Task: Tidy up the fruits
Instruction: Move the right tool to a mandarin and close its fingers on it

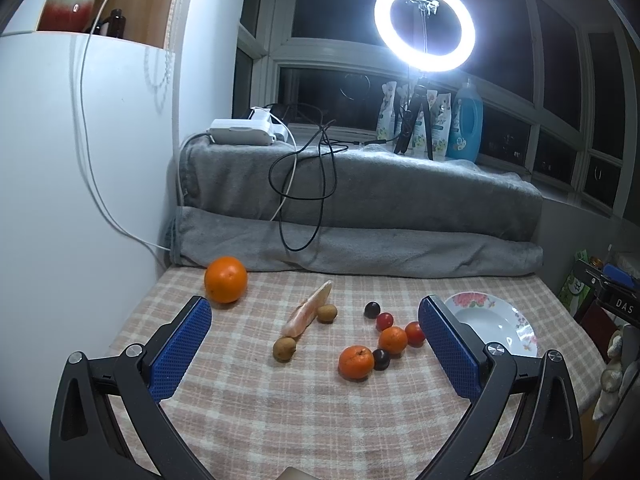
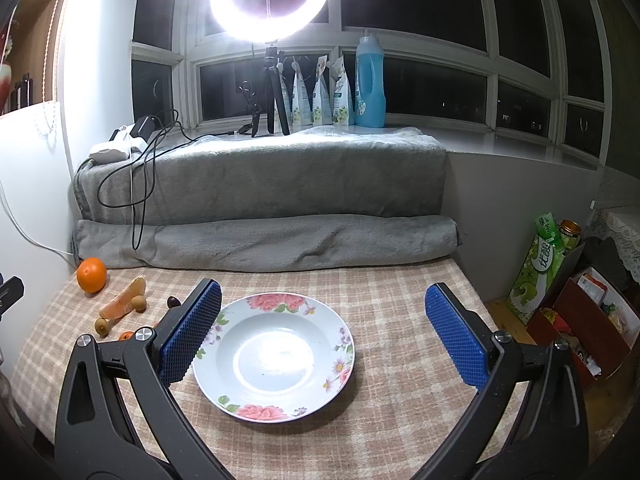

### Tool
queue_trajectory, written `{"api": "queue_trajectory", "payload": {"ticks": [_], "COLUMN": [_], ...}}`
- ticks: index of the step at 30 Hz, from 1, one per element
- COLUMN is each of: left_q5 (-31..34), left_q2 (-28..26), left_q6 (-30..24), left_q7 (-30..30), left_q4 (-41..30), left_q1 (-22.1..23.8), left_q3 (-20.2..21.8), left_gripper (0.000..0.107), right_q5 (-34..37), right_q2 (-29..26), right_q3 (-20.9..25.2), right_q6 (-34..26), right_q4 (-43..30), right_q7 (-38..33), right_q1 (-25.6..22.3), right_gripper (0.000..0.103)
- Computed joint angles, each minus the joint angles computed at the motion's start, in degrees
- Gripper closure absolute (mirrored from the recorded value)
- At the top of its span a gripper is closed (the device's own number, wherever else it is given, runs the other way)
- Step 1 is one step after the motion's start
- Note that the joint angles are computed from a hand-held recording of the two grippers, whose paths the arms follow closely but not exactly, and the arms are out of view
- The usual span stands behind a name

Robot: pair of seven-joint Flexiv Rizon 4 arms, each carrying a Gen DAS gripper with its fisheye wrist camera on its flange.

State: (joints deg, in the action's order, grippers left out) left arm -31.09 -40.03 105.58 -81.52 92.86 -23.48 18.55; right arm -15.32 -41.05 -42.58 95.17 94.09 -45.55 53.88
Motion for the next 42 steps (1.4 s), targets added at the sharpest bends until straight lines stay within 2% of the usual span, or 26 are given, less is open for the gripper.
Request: {"api": "queue_trajectory", "payload": {"ticks": [8,14,18,21,24,25,28,30,34,37,38,42], "left_q5": [0.06,0.12,1.91,4.26,7.19,7.86,8.75,9.62,11.40,12.77,13.38,16.23], "left_q2": [-0.23,-0.65,-0.32,0.19,0.39,0.40,0.13,0.20,0.22,0.14,0.13,-0.35], "left_q6": [0.09,-0.42,-0.88,-0.37,1.16,1.41,1.06,0.64,-0.44,-1.03,-1.22,-2.67], "left_q7": [-0.24,-0.68,-1.07,-1.60,-1.99,-2.00,-1.66,-1.61,-1.66,-1.81,-1.80,-1.12], "left_q4": [-0.03,0.08,0.67,1.57,2.49,2.63,2.50,2.57,2.38,2.17,2.16,1.70], "left_q1": [0.01,0.50,3.13,6.94,11.19,11.94,12.35,13.52,15.79,17.55,18.43,22.82], "left_q3": [-0.06,-0.71,-3.22,-7.53,-12.39,-13.18,-13.39,-14.66,-17.07,-18.95,-19.96,-25.20], "left_gripper": [0.004,0.004,0.004,0.004,0.004,0.004,0.004,0.004,0.004,0.006,0.010,0.016], "right_q5": [-0.32,-0.65,-1.30,-2.69,-4.86,-5.35,-7.14,-7.51,-6.33,-4.00,-3.10,0.13], "right_q2": [-0.70,-0.92,-0.92,-0.89,-1.42,-1.51,-2.96,-3.96,-7.24,-9.36,-9.82,-13.01], "right_q3": [0.14,4.13,8.88,14.72,23.30,24.98,35.09,39.17,50.69,55.24,56.83,63.94], "right_q6": [-0.43,0.68,0.63,-0.12,-1.60,-1.92,-4.90,-6.52,-12.18,-16.14,-17.33,-24.39], "right_q4": [-1.19,-2.52,-4.22,-6.25,-9.46,-9.98,-13.97,-15.89,-21.94,-25.88,-26.88,-33.02], "right_q7": [0.24,-0.75,-2.58,-4.39,-7.26,-7.80,-12.07,-14.35,-22.73,-27.94,-29.81,-39.23], "right_q1": [0.16,-3.17,-6.67,-10.98,-16.93,-18.03,-24.38,-26.65,-32.34,-33.88,-34.45,-36.44], "right_gripper": [0.000,0.000,0.000,0.000,0.000,0.000,0.000,0.000,0.000,0.000,0.000,0.001]}}
